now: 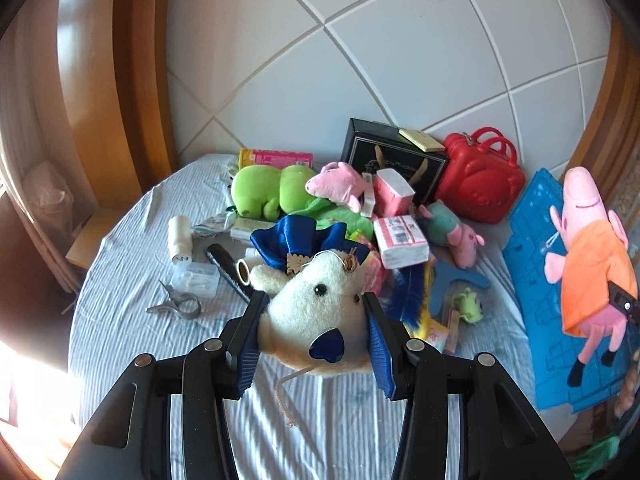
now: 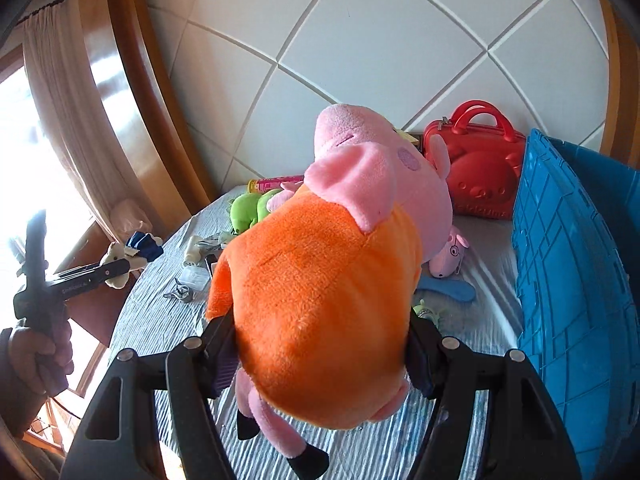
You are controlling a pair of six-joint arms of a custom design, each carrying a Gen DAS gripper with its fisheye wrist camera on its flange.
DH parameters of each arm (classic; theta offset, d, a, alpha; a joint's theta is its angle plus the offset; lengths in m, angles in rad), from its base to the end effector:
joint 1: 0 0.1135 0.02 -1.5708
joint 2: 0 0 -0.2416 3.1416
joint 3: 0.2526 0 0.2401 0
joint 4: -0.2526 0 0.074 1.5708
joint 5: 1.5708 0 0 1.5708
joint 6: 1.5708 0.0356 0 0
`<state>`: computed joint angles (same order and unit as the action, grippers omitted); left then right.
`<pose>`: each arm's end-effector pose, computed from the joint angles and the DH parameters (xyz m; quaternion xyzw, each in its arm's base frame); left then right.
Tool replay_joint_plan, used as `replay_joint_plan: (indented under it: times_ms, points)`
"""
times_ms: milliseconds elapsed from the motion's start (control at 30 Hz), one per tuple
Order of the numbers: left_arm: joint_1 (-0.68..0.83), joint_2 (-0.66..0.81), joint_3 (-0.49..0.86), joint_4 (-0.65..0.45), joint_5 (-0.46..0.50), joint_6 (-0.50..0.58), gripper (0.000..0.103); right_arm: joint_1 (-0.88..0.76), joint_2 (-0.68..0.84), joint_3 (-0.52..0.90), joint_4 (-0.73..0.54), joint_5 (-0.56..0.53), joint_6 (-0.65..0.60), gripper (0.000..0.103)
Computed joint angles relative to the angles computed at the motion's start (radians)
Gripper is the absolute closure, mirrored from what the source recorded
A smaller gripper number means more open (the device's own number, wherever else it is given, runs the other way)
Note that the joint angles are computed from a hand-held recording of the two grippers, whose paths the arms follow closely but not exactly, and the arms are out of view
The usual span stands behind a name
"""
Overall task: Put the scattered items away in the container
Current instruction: 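Lift the white mouse and the pink pig plush and carry them to the blue crate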
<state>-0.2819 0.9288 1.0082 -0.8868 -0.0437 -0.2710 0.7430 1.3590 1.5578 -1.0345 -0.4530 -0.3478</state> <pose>0.1715 -0.0480 0.3061 -0.0031 0.9278 -0.0821 0.3638 0.1783 0.1849 0.3758 -0.5407 0.7356 0.2742 0.3022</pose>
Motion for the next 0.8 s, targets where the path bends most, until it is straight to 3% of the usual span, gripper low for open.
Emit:
replay_joint_plan:
  times_ms: [367, 800]
  points:
    - [-0.274, 0.128, 0.209, -0.046, -0.192, -0.136, 0.058, -0.187, 0.045, 0.179, -0.124, -0.192, -0.098, 0.036]
    - [-0.625, 0.49, 0.588, -0.06, -0.402, -0.255, 0.058, -0.541, 0.315, 0.634, -0.408, -0.427, -0.321, 0.036]
